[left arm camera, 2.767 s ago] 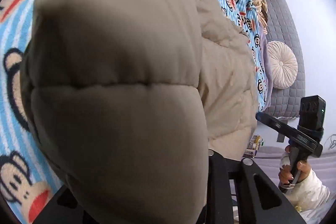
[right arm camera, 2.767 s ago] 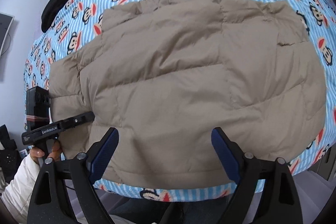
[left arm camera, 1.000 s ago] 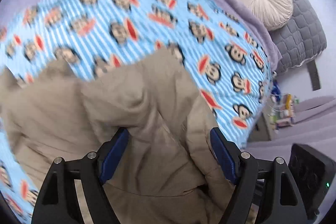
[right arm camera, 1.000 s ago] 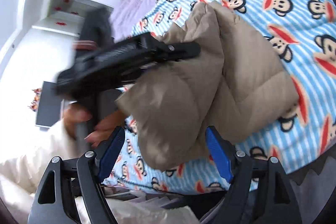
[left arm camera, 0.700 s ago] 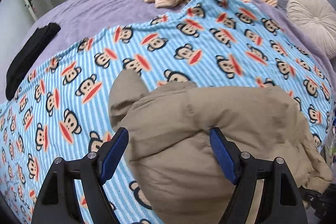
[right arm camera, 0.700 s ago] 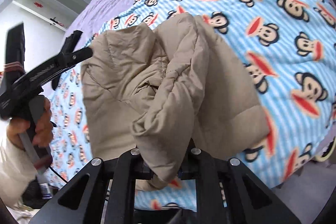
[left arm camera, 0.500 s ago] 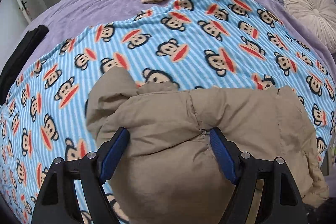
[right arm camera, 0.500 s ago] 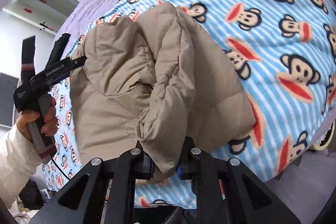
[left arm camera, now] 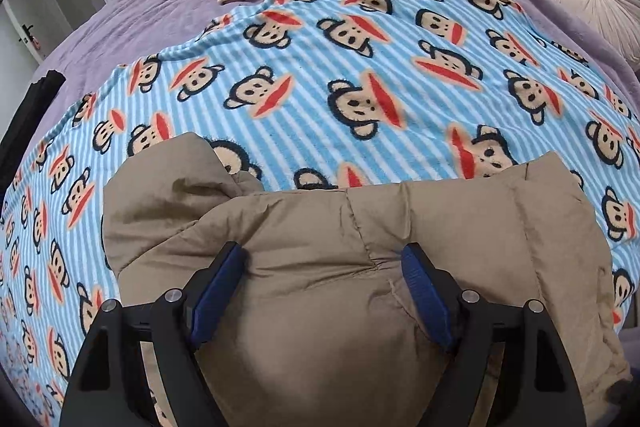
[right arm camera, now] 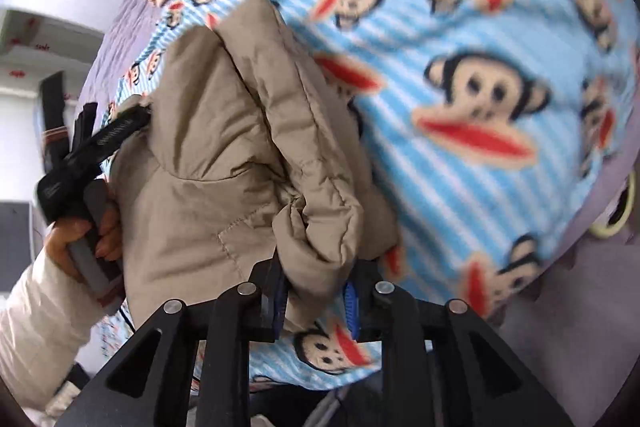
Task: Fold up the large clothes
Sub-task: 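Grasp the jacket bundle with the right tool while the left tool releases its fold, then open both tools and lift them off the folded beige jacket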
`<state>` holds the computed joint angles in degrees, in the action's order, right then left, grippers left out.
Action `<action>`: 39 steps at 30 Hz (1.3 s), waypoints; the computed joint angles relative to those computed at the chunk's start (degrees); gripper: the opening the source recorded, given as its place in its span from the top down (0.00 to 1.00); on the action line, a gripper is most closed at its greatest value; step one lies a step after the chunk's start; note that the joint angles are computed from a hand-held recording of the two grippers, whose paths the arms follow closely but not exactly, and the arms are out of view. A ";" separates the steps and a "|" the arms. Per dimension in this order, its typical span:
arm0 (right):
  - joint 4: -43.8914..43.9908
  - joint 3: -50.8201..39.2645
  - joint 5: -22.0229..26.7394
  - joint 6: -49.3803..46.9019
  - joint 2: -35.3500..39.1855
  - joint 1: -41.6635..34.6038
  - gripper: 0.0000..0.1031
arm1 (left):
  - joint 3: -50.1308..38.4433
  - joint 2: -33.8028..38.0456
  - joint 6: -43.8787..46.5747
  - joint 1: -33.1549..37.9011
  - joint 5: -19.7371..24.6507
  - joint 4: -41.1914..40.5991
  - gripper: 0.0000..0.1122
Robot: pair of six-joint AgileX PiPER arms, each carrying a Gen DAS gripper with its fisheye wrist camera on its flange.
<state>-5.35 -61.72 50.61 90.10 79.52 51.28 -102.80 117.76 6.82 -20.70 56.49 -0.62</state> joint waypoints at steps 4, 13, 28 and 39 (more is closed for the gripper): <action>-9.42 -6.76 10.79 0.19 -1.81 2.59 0.75 | 0.87 -0.28 -1.02 -0.83 -0.82 1.87 0.27; 13.34 -11.28 1.65 -33.46 12.41 -9.61 0.75 | -0.83 -1.39 -3.80 -0.99 3.36 4.54 0.27; 36.52 -5.94 -4.79 -58.92 19.05 -18.80 0.74 | 28.77 -26.76 -6.59 9.18 8.77 -2.52 0.22; 29.81 -7.52 -2.67 -48.77 15.50 -16.94 0.56 | 29.68 -31.33 -2.62 11.17 12.33 -3.84 0.22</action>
